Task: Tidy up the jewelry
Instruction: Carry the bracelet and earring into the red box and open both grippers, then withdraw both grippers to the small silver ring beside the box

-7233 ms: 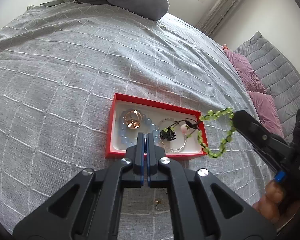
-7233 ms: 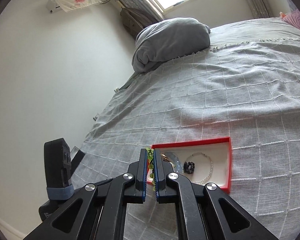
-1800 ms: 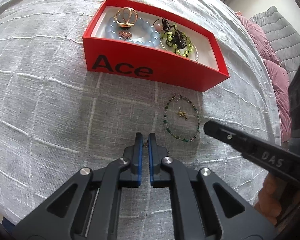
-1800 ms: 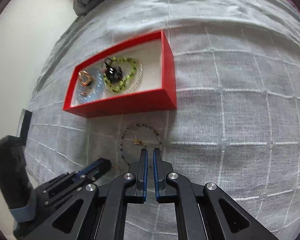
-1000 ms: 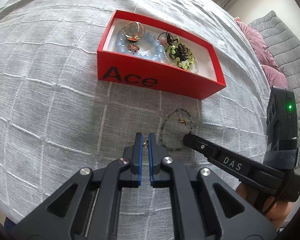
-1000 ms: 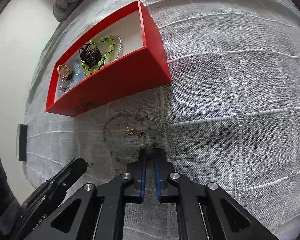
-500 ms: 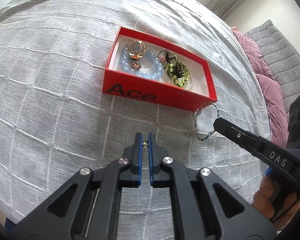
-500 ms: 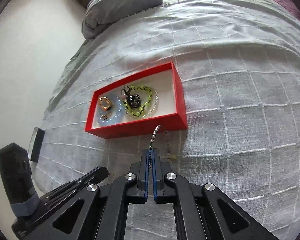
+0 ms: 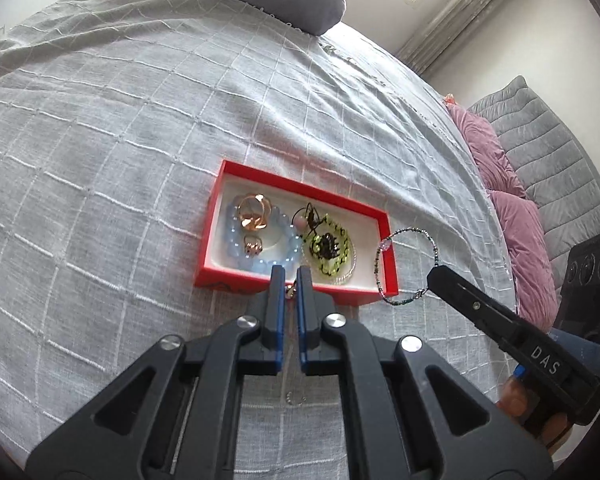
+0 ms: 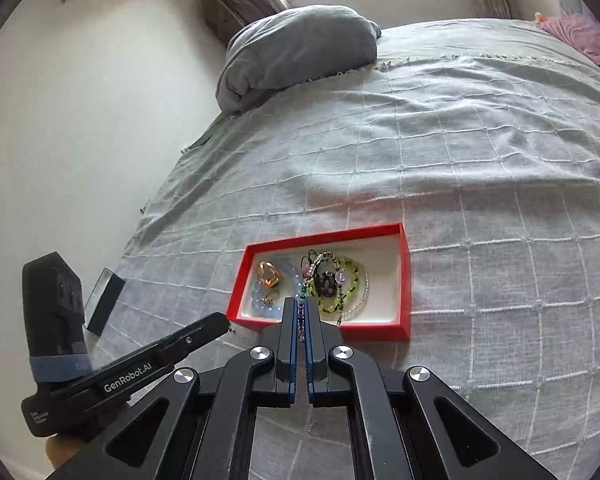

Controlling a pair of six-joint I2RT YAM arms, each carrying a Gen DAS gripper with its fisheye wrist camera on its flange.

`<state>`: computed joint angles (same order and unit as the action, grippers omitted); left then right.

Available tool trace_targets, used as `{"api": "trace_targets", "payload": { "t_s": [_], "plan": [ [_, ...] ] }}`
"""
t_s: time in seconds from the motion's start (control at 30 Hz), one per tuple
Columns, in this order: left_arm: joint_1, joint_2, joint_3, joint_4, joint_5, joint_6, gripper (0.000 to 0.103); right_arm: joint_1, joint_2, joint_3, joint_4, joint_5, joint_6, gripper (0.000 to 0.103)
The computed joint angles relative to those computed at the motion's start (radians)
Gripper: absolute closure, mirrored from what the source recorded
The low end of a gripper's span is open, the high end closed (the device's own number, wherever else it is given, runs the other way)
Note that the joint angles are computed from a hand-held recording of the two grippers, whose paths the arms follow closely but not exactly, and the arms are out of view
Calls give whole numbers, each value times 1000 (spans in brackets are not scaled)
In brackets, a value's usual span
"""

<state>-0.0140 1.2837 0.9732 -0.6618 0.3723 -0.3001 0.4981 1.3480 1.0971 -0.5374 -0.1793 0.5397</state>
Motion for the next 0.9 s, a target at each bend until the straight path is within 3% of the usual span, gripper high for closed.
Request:
{"api": "trace_targets", "payload": {
  "t_s": [0.17,0.37,0.63,0.8,0.9],
  "plan": [
    [-4,85,43,53,26,4,97,-24,80,29,21,37,-18,100],
    [-9,148,57,93,14,3,97,-51,133,24,62,-12,12,96],
    [14,109,38,79,0,30,97,-67,52,-22,34,-31,20,94],
    [-12,57,14,28,-35,59,95,-35,-8,-28,-39,37,-37,69],
    [-41,14,-10,-1,-89,78,86,-12,-25,-29,-95,85,-68,69]
  ]
}}
